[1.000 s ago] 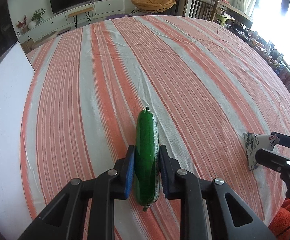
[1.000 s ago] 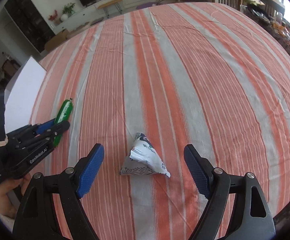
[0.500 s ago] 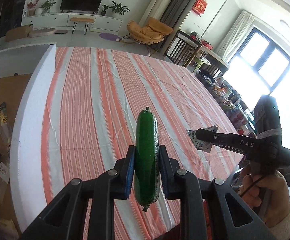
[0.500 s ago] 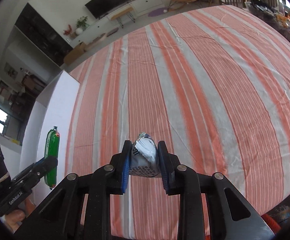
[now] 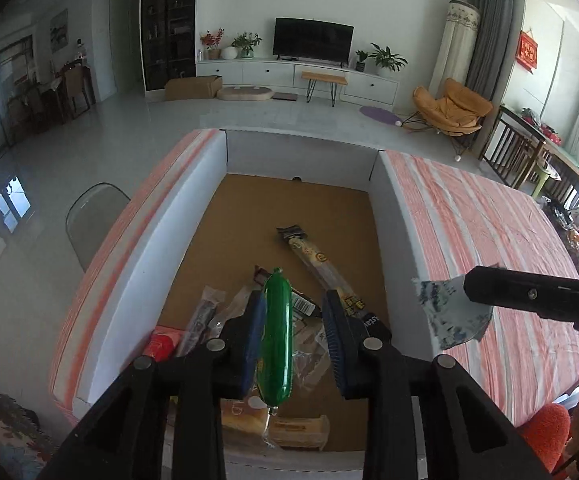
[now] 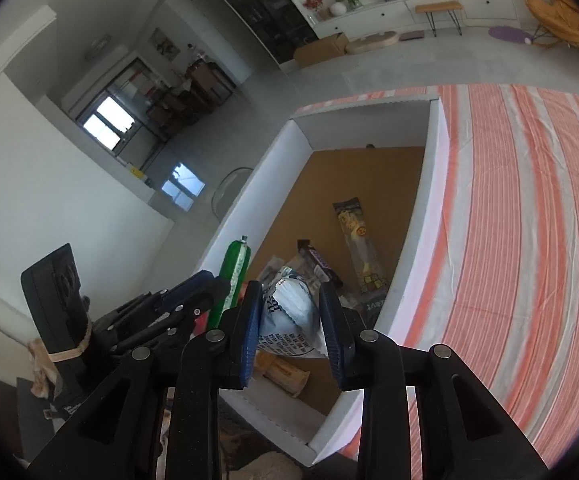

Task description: Organize snacks

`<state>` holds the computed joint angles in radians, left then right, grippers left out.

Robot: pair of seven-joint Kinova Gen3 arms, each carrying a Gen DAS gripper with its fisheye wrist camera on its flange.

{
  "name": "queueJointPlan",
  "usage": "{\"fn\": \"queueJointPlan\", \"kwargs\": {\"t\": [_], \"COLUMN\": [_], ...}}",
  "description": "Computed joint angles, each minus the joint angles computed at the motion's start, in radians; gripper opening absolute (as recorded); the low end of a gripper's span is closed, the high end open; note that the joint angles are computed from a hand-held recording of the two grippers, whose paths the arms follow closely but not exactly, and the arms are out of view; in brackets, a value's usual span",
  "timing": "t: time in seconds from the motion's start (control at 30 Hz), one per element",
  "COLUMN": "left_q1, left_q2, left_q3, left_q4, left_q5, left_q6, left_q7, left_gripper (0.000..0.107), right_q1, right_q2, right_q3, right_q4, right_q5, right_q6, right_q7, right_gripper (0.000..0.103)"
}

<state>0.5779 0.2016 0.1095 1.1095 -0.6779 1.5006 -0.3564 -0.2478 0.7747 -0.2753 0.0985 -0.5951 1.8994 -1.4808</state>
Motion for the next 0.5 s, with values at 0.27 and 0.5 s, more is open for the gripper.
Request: {"fn": "queueJointPlan", "kwargs": {"t": [0.27, 0.5], "left_q1": [0.118, 0.16], "left_q2": [0.059, 0.205], "left_q3": [0.006, -0.072], "left_q4": [0.048, -0.159], "left_q5": [-0.223, -0.221], "left_q6": [0.11, 0.328], "left_q7": [0.211, 0.074], "left_gripper": [0.102, 0.103], "right_q1": [-0.028, 0.01], "right_q2": [-0.164, -0.256], "right_q3": [0.066, -0.014], "right_q4": [0.342, 0.446], "right_q5": [0.168, 0.303], "right_q6": [-0.149, -0.249], "right_q7": [0.185, 0.223], "right_gripper": [0.064, 0.076]}}
